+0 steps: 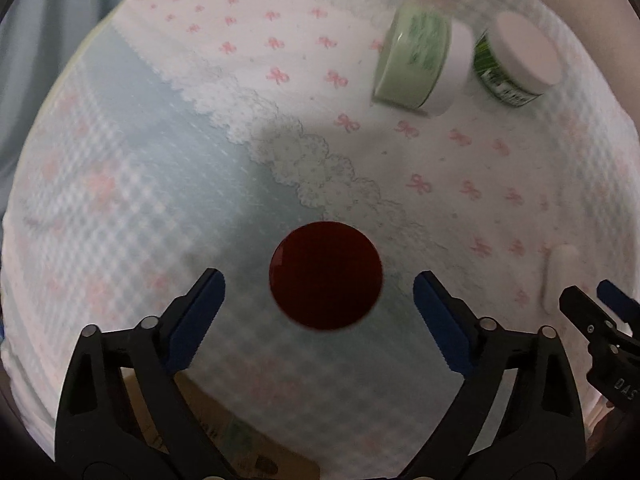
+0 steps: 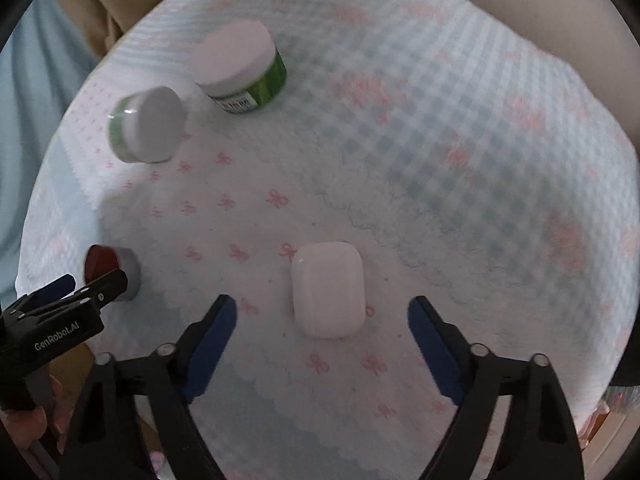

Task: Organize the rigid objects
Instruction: 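Grasp the red-capped jar with the left tool while the right tool grasps the white case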

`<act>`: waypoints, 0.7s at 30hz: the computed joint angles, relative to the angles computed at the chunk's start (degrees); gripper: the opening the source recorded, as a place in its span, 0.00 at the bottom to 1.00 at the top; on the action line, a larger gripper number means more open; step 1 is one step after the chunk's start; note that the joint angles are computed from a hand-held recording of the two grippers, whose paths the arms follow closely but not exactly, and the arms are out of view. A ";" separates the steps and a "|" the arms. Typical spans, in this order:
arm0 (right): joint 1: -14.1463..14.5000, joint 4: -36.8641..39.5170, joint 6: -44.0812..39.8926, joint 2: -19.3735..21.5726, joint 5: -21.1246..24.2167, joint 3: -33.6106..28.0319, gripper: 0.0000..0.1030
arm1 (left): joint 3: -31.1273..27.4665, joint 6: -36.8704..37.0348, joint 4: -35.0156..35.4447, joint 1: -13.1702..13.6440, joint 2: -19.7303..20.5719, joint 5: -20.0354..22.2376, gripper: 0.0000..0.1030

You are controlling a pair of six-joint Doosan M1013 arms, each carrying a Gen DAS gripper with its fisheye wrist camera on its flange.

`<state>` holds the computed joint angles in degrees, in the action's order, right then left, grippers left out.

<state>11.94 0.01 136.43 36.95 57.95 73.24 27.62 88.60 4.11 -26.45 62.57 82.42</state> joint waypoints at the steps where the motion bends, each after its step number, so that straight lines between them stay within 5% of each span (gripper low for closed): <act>1: -0.04 0.17 0.02 0.46 0.23 -0.17 0.75 | -0.90 -0.05 -0.16 0.04 0.79 0.85 0.86; 8: 0.13 -1.62 0.91 2.94 2.88 -1.65 0.67 | -1.88 -0.52 -0.21 0.05 2.35 0.98 0.76; 12: 1.09 -5.28 0.93 3.20 4.07 -2.18 0.46 | 0.59 0.13 -0.79 -0.07 0.99 -1.40 0.49; 13: 1.29 -5.52 0.91 3.19 4.00 -2.30 0.40 | 0.45 0.35 -0.44 -0.29 1.08 -1.35 0.49; 21: 0.88 -4.45 0.06 2.79 3.37 -2.05 0.40 | 1.85 -1.47 -1.11 -0.26 0.09 -2.45 0.49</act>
